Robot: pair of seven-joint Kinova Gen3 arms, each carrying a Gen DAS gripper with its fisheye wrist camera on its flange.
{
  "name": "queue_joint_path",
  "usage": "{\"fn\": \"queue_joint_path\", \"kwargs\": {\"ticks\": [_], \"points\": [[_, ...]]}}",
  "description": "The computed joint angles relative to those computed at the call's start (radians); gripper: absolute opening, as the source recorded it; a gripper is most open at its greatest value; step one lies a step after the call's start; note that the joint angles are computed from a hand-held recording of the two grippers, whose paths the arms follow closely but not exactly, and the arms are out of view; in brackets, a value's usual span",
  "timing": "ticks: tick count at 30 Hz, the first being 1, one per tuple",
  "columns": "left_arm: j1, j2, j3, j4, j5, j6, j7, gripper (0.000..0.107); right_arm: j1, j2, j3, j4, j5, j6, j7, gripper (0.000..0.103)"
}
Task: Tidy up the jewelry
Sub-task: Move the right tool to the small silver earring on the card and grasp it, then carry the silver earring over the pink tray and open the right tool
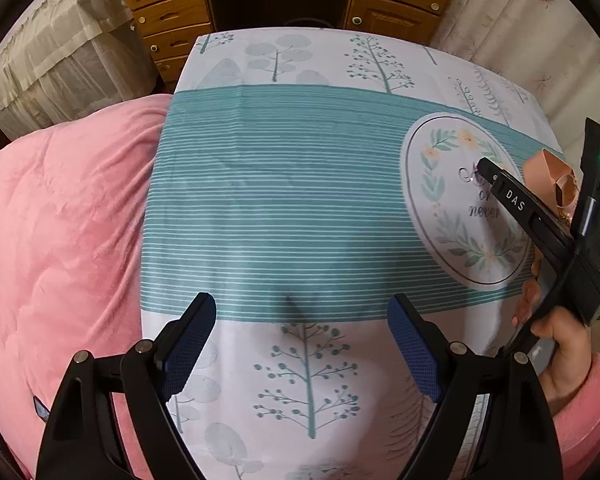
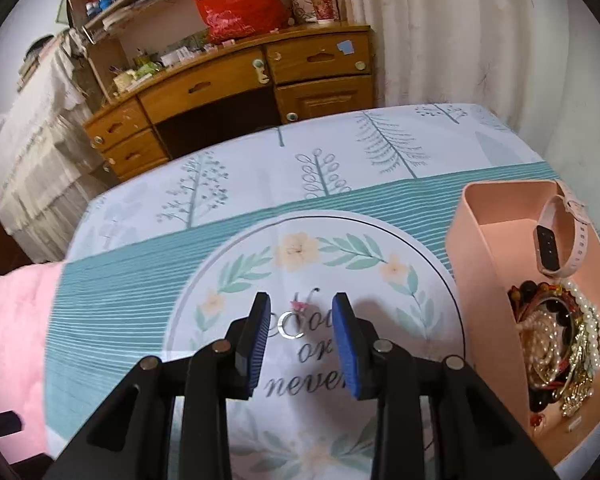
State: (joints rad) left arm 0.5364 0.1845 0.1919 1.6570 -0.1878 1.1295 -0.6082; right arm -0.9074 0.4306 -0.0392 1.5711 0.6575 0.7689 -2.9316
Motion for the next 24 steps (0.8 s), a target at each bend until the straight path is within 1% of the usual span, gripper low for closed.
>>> {"fn": "queue_joint_path", "kwargs": {"ticks": [3, 7, 8, 9, 10, 11, 12, 14, 19, 24], "points": [[-0.007, -0.007, -0.002, 0.018, 0.002, -0.006, -0.007, 0.086, -0.002, 0.016, 0.0, -0.009, -0.001, 0.012, 0.005, 0.02], [-0.019, -0.014, -0.003, 0.03, 0.009, -0.009, -0.021, 0.086, -0.012, 0.029, 0.003, -0.022, 0.005, 0.026, 0.019, 0.018], [-0.02, -0.014, -0.003, 0.031, 0.008, -0.009, -0.021, 0.086, -0.01, 0.031, 0.001, -0.023, 0.004, 0.022, 0.028, 0.016], [-0.021, -0.015, -0.003, 0.033, 0.008, -0.009, -0.02, 0.086, -0.011, 0.035, 0.0, -0.028, 0.007, 0.022, 0.042, 0.01], [-0.024, -0.016, -0.003, 0.035, 0.01, -0.009, -0.022, 0.086, -0.01, 0.038, -0.002, -0.031, 0.007, 0.02, 0.056, 0.007], [-0.026, -0.016, -0.004, 0.036, 0.011, -0.01, -0.022, 0.086, -0.009, 0.038, -0.004, -0.031, 0.007, 0.014, 0.07, 0.007], [-0.026, -0.016, -0.003, 0.036, 0.01, -0.01, -0.02, 0.086, -0.004, 0.037, -0.006, -0.03, 0.003, 0.003, 0.084, 0.007], [-0.025, -0.019, -0.003, 0.037, 0.008, -0.009, -0.014, 0.086, 0.025, 0.025, -0.018, -0.01, -0.027, -0.052, 0.116, 0.006], [-0.016, -0.024, 0.004, 0.03, -0.003, -0.001, 0.006, 0.086, 0.084, -0.009, -0.031, 0.039, -0.136, -0.166, 0.18, 0.006], [0.0, -0.02, 0.011, 0.011, -0.015, 0.014, 0.02, 0.086, 0.1, -0.065, -0.021, 0.085, -0.204, -0.243, 0.2, 0.006]]}}
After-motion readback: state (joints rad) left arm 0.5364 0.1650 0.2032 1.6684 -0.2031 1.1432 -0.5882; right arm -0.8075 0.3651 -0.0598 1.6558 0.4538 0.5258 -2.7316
